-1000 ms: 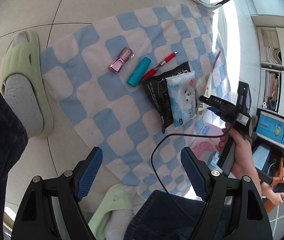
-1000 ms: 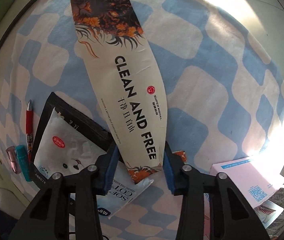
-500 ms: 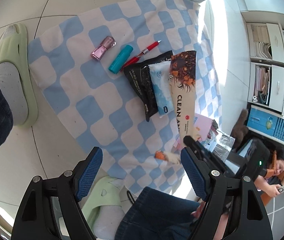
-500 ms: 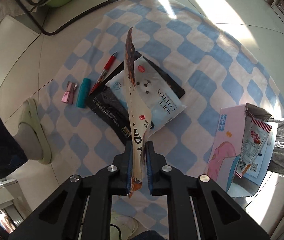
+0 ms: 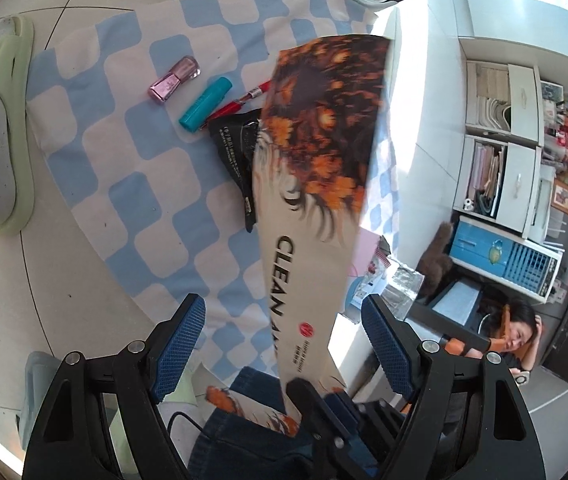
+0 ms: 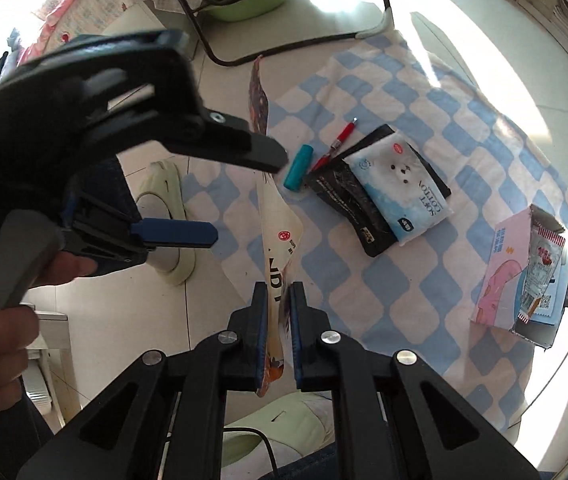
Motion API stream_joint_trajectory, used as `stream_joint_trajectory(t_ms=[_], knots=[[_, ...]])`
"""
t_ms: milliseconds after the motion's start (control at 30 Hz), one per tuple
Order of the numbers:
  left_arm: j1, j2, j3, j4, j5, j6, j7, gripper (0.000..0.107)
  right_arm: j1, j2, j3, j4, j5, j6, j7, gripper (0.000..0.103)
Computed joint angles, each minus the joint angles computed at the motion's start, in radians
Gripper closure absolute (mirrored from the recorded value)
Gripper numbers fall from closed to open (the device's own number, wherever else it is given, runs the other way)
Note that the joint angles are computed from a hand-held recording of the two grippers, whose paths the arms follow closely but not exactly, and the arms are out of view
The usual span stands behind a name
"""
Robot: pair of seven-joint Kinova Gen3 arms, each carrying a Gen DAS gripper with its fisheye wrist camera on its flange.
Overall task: Organize objects
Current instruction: 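Lift the 'CLEAN AND FREE' strip with the right gripper toward the pink box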
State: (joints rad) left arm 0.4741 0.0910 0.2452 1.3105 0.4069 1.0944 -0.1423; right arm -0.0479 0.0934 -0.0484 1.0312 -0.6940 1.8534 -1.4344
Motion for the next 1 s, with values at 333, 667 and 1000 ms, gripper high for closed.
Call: stream_joint_trajectory(t_ms=[333,667,1000], knots=[[-0.006,-0.021,-0.001,0.029,-0.003,-0.031,-0.075,0.107,-0.015,-0.033,0.009,0.009,-0.026,-0.009,-0.044,0.074],[-0.025,-0.062,-0.005,0.082,0.015,-0.059,-0.069,0.107,-0.050,-0.015,-0.008,0.010,0.100,-0.013,-0.118,0.033],[-0.016,-0.062,0.010,0.088,0.013,-0.098,-0.031,0.107,-0.048,-0.099,0.016,0.063,0.084,-0.163,0.060,0.068]])
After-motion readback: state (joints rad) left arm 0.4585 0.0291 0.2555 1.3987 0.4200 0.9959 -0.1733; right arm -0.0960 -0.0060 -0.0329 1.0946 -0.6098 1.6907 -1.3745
